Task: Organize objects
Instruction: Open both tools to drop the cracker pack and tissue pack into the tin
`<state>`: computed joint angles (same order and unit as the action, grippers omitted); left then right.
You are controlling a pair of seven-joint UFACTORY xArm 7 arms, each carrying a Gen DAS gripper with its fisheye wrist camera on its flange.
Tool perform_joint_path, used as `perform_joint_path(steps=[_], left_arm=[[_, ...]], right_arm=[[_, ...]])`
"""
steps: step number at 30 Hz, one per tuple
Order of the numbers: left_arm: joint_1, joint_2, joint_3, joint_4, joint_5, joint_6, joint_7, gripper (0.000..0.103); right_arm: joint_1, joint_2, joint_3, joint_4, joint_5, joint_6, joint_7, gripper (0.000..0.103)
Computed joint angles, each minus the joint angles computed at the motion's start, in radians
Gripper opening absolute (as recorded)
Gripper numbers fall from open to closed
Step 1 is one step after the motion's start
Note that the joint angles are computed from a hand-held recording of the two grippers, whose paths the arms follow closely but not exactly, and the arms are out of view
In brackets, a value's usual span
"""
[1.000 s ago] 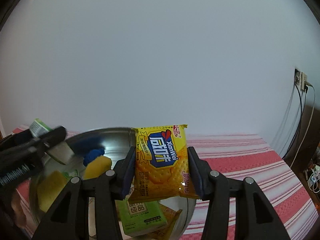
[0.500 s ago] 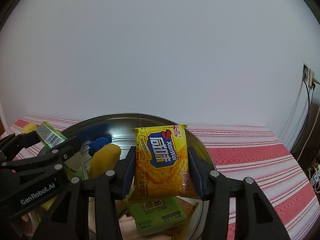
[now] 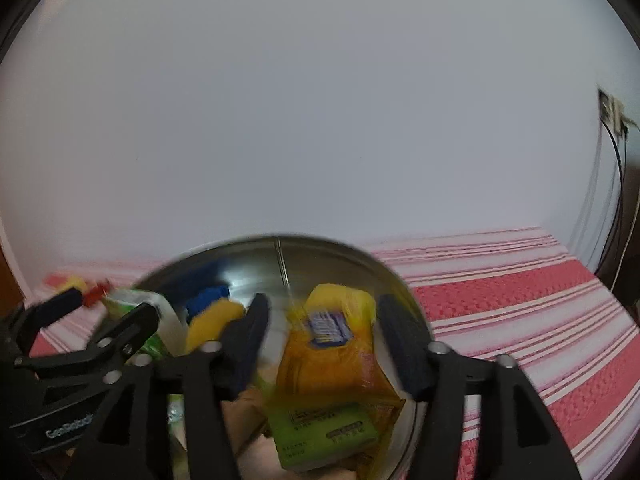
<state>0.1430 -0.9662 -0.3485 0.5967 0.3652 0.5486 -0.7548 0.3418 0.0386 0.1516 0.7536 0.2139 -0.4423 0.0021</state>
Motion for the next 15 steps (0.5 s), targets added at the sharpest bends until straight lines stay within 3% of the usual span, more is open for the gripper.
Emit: perform_joint_path(steps=[2, 10, 15], left_arm=[[-0.007, -0.021, 0.007, -0.010, 0.002, -0.016, 0.003, 0.103], [-0.022, -0.136, 0.028, -0.077, -0.002, -0.007, 0.052, 0.103], [0.028, -0.241, 0.052, -0.139, 0.012, 0.011, 0.077, 0.103]], right_arm=[[0.016, -0.037, 0.005, -0.044, -0.018, -0.048, 0.060, 0.080], [0.017, -0.010, 0.018, -0.065, 0.019, -0.153, 0.059, 0.080], [0.061, -0.011, 0.044, -0.129, 0.182, -0.366, -0.054, 0.080]])
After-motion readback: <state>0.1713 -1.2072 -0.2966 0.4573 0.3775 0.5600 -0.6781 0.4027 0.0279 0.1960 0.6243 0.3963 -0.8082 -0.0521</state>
